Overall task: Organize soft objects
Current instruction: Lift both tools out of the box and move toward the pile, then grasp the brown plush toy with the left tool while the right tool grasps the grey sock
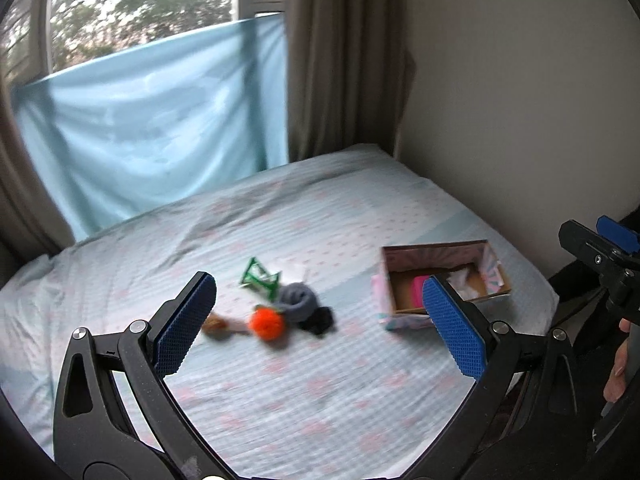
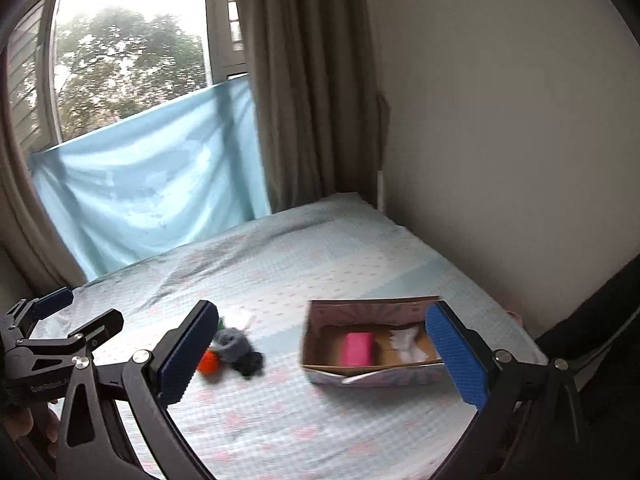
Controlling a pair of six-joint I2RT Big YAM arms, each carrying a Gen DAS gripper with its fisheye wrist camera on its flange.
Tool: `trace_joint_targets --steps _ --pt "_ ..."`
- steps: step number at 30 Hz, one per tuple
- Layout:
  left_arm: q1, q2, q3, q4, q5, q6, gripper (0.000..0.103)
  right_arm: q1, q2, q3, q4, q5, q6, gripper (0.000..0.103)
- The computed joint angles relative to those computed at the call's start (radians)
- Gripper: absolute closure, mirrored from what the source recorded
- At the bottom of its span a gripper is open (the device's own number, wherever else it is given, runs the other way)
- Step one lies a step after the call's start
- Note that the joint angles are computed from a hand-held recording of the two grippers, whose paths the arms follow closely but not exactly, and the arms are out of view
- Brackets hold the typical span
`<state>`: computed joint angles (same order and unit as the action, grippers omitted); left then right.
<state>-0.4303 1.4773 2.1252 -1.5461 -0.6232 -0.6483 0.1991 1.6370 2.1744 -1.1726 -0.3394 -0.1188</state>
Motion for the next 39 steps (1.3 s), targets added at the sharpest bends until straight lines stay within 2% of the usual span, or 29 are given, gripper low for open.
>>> trace_joint_targets --steps 5,10,14,18,22,28,34,39 --pt "0.107 -0.154 -0.188 0.038 0.034 0.009 0.0 0.106 -0.046 -0.092 0.056 0.027 0.053 0.0" --pt "0.255 -0.262 -0.326 0.088 0.118 0.044 0.0 0.206 -0.037 -0.122 0.079 0.064 0.078 0.0" --pt "0.377 -0.305 -0.412 0.125 0.191 0.07 0.0 0.268 0.008 -0.1 0.076 0.093 0.097 0.0" --pt "0.493 -0.316 -0.483 0.159 0.295 0.07 0.0 0.315 0.069 -0.063 0.057 0.119 0.104 0.0" --pt "0.591 -0.288 -0.549 0.207 0.396 0.067 0.001 0.348 0.144 -0.019 0.044 0.146 0.108 0.0" --pt "0.671 -0.206 -0.617 0.292 0.499 0.049 0.001 0.38 0.274 0.05 0.047 0.182 0.123 0.0" --pt "0.746 -0.118 -0.715 0.415 0.595 0.06 0.003 0.388 0.437 0.169 0.015 0.203 0.132 0.0" --pt "0.785 -0.05 -0.802 0.558 0.644 0.048 0.003 0.39 0.559 0.233 0.018 0.219 0.151 0.0"
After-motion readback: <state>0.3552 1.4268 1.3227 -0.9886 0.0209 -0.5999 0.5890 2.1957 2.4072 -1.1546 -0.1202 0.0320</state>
